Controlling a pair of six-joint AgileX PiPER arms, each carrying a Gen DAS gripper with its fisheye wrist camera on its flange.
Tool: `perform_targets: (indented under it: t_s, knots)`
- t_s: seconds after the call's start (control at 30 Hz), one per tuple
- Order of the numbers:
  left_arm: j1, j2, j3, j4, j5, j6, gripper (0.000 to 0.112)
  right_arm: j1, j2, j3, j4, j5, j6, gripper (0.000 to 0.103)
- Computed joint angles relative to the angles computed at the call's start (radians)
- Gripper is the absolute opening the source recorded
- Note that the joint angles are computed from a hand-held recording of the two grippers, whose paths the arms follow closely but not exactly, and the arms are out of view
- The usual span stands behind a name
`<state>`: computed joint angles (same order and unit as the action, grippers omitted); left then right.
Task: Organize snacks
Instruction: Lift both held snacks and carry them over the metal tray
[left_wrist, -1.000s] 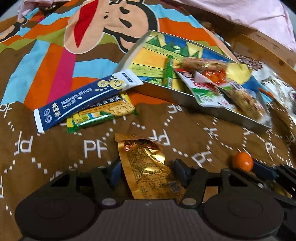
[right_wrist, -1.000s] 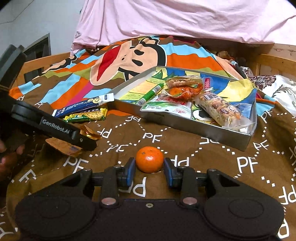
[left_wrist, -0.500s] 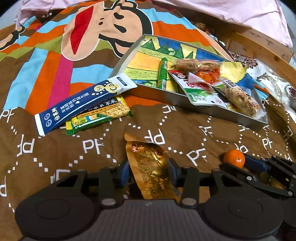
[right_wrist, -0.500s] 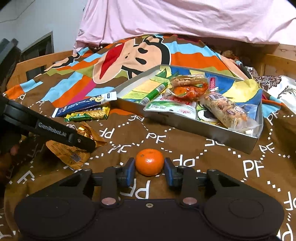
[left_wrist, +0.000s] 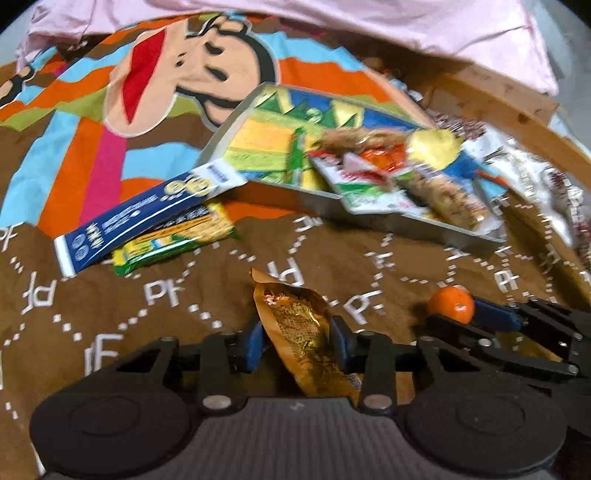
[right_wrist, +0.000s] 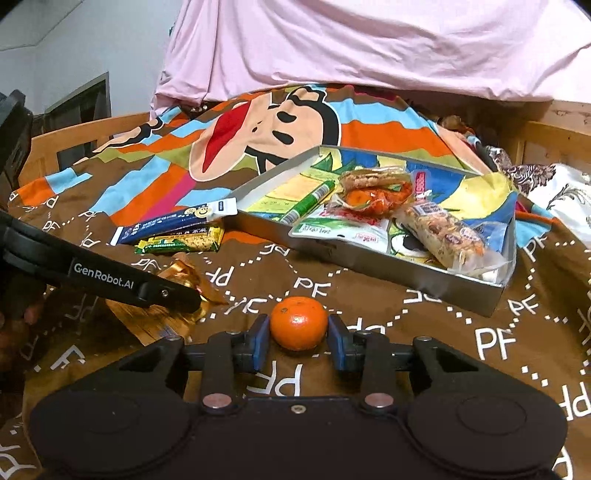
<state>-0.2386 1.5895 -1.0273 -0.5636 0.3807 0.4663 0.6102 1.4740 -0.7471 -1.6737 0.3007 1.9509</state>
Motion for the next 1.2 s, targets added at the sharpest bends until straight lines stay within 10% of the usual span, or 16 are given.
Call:
perform_targets:
  t_s: [0.23, 0.43, 1.2]
  knots:
    - [-0.001, 0.008, 0.005, -0.24, 0.01, 0.28, 0.028, -0.005, -0.02, 0.008, 0.013, 0.016, -0.017, 0.036]
    - [-0.036, 0.067, -0.044, -0.043, 0.018, 0.034, 0.027, -0.011, -0.025, 0.02, 0.021, 0.018, -0.019, 0.036]
    - [-0.034, 0.069, -0.086, -0.397, -0.016, 0.295, 0.015, -0.041, -0.057, 0.012, 0.008, 0.044, -0.038, 0.036]
